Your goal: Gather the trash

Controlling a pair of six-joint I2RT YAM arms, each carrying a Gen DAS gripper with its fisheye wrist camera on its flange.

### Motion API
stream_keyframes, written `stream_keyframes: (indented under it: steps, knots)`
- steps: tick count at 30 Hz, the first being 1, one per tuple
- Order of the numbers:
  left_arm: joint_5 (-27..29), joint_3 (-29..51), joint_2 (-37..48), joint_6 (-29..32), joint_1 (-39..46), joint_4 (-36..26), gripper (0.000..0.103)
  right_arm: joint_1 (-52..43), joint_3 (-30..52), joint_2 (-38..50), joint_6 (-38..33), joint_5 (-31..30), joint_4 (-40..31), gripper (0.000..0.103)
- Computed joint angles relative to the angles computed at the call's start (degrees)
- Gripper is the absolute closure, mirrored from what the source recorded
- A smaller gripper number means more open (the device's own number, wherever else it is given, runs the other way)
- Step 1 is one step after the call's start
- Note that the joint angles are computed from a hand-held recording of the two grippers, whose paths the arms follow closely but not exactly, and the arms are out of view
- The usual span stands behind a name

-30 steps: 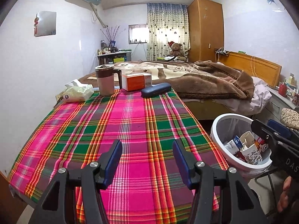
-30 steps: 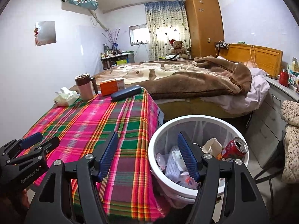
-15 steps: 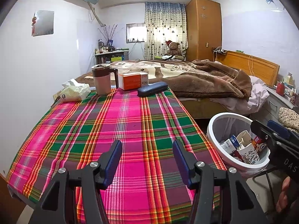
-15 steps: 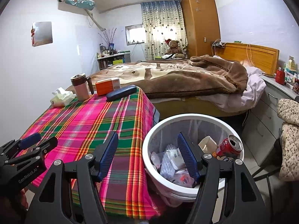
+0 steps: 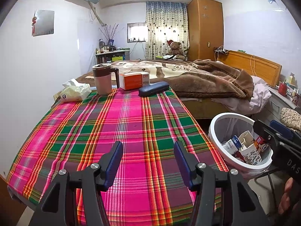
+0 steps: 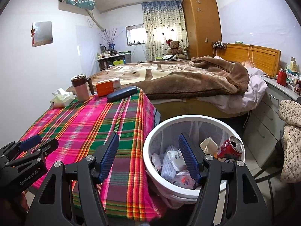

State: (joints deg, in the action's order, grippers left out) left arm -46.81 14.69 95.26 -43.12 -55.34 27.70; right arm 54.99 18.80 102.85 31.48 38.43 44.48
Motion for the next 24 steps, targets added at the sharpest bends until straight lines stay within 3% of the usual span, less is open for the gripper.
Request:
stream_keyframes:
  steps: [24]
  knots:
    - [-0.09,0.07,0.51,-0.23,0.15,0.10,0.047,-0.16,0.00,-0.15,0.13,-0.08,-0.31,0.036]
